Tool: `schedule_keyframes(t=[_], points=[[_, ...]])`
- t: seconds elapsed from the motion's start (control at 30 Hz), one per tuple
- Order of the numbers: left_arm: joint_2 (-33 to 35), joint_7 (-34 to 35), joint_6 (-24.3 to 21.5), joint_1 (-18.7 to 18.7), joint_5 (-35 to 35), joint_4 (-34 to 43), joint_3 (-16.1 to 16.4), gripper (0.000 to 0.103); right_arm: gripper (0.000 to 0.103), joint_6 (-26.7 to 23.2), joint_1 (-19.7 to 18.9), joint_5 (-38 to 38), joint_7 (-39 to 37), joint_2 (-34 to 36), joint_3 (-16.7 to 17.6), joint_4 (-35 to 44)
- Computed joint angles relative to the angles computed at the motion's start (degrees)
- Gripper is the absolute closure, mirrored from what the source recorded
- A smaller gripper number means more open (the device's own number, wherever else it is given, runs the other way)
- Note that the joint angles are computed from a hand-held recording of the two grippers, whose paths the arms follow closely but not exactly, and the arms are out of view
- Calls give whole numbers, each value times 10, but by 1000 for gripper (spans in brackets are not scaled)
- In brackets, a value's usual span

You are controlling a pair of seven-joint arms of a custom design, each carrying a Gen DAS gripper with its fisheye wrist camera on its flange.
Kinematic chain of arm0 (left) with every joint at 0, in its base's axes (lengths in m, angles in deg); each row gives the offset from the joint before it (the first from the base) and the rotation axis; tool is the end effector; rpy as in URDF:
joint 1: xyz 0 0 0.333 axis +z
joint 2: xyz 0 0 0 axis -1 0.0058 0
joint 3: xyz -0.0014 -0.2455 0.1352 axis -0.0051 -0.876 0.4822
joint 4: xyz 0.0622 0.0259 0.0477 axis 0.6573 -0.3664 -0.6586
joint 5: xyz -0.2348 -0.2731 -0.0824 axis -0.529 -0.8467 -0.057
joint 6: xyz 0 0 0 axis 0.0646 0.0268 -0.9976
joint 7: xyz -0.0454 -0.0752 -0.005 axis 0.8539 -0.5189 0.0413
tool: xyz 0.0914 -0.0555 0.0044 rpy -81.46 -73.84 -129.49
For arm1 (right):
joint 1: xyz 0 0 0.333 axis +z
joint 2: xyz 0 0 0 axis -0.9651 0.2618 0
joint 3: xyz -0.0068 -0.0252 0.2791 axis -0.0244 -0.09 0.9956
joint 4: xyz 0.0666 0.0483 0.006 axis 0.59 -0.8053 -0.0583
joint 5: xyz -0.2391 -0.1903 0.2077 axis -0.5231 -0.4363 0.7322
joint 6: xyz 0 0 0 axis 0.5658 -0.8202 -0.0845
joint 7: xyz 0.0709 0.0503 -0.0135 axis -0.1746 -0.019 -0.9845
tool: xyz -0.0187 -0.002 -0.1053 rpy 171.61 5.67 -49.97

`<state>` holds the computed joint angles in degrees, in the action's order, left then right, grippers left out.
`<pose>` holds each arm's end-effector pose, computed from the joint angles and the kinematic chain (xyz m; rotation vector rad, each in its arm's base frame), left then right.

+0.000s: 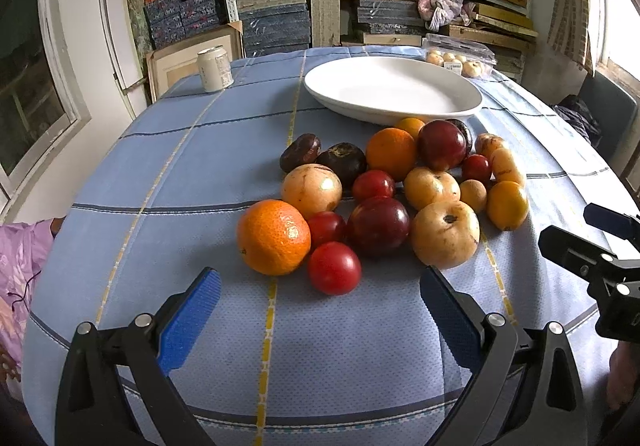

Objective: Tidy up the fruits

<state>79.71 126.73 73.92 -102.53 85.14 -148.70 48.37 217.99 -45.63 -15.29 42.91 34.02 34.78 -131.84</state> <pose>0.6196 -0.1795 0.4101 -1.6532 1.8347 -0.6551 0.6150 0.3190 0.4025 -1.7626 1.6312 -0.4895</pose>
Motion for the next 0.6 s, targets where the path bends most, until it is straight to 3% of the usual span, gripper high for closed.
schedule_keyframes(t=[0.6], points=[[5, 12, -1, 1, -13, 5, 1, 3, 4, 1, 1, 0, 1, -1, -1, -1]])
